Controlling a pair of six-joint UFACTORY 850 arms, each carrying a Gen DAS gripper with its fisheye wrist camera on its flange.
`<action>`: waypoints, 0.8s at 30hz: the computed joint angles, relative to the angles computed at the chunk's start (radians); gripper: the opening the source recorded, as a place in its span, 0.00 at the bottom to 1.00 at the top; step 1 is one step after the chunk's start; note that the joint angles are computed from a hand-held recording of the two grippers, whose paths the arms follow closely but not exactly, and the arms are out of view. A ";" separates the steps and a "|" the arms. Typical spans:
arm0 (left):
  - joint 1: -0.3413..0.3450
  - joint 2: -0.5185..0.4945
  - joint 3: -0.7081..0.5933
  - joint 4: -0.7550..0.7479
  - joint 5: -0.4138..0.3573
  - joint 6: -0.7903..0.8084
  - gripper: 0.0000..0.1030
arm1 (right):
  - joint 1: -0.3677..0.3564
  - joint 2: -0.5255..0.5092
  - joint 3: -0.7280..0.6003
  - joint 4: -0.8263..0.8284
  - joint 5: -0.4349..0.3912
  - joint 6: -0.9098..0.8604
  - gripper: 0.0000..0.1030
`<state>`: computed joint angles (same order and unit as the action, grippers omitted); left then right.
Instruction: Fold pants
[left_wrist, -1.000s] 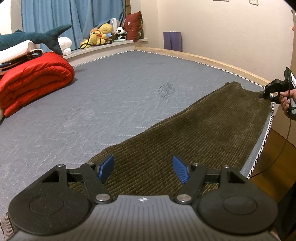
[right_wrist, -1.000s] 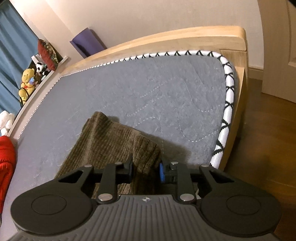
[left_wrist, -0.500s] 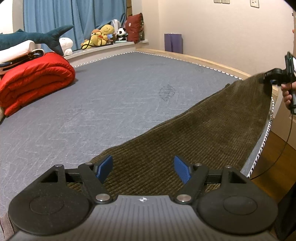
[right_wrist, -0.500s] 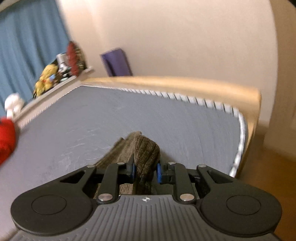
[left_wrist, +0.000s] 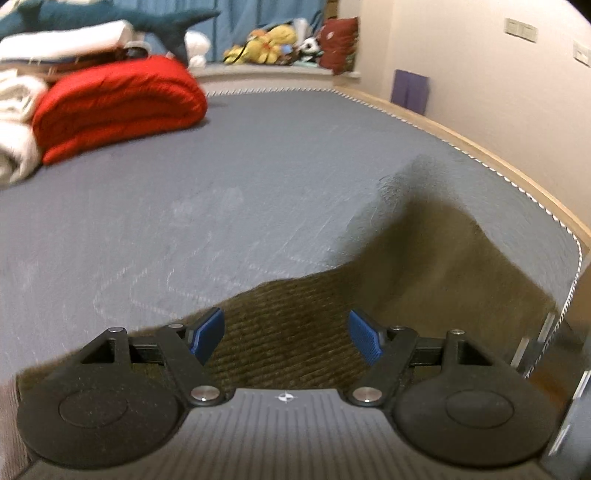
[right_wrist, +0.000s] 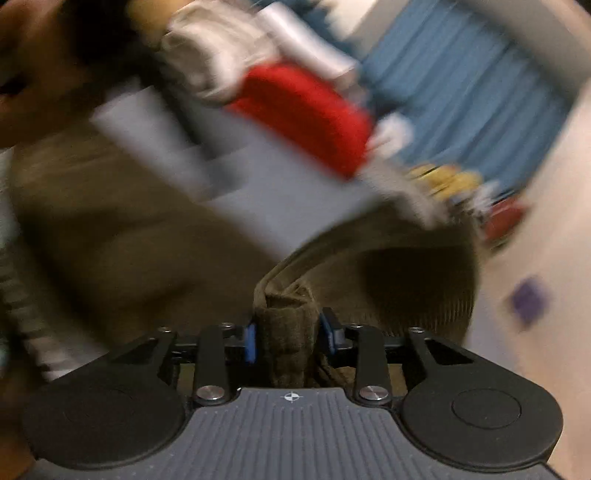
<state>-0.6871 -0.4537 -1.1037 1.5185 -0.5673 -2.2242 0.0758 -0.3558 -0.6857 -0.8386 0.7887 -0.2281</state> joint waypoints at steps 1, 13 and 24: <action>0.007 0.003 0.003 -0.006 0.015 -0.004 0.77 | 0.006 -0.001 -0.001 -0.069 -0.044 0.061 0.35; 0.052 -0.105 -0.134 -0.244 0.058 0.186 0.65 | -0.086 -0.030 -0.116 -0.390 0.020 0.571 0.53; 0.040 -0.242 -0.359 -0.483 -0.041 0.463 0.65 | -0.042 -0.113 -0.199 -0.571 -0.086 0.802 0.52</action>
<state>-0.6476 -0.6960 -1.4632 1.0351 -0.6078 -1.7612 0.0334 -0.4693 -0.8850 -1.4097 0.7025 0.5738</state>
